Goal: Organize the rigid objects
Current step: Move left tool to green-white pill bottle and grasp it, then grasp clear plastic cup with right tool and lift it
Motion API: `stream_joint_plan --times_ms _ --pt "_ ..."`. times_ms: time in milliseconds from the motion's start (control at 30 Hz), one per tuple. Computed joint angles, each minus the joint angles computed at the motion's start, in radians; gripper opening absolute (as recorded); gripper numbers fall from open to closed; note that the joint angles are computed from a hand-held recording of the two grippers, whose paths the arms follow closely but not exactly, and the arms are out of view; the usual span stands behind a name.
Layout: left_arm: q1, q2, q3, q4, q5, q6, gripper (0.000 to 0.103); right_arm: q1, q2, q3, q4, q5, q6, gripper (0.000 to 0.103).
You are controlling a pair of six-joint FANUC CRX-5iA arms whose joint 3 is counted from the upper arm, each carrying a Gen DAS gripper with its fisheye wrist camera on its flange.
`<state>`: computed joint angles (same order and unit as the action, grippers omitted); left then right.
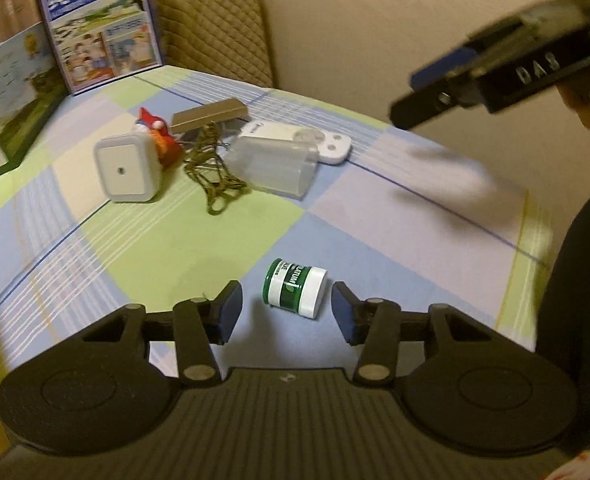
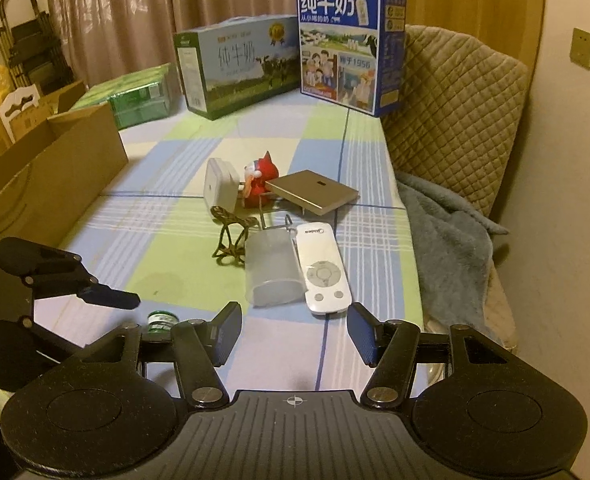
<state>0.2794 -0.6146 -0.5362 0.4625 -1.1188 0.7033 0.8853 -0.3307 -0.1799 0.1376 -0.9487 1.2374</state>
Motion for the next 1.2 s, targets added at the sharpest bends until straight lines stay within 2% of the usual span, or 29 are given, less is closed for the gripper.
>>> stream_joint_plan --times_ms 100,200,300,533,767,933,1200 --pt "-0.014 0.03 0.005 -0.001 0.004 -0.046 0.04 -0.013 0.021 0.005 -0.012 0.015 0.022 0.056" --pt "-0.025 0.055 0.014 -0.008 0.005 -0.06 0.03 -0.019 0.037 0.004 -0.015 0.023 0.024 0.056" --pt "-0.011 0.062 0.014 0.016 0.0 -0.049 0.027 -0.022 0.055 0.01 -0.017 0.019 0.041 0.056" --pt "0.033 0.009 0.033 -0.098 0.021 0.207 0.027 -0.032 0.115 0.052 -0.044 0.024 0.094 0.056" --pt "0.071 -0.041 0.006 -0.155 0.076 0.305 0.027 -0.025 0.225 0.124 -0.074 0.031 0.164 0.056" --pt "0.098 -0.056 -0.018 -0.132 0.083 0.299 0.027 -0.006 0.299 0.158 -0.031 0.016 0.16 0.056" --pt "0.121 -0.068 -0.046 -0.083 0.093 0.258 0.027 0.027 0.341 0.165 0.039 -0.015 0.079 0.053"
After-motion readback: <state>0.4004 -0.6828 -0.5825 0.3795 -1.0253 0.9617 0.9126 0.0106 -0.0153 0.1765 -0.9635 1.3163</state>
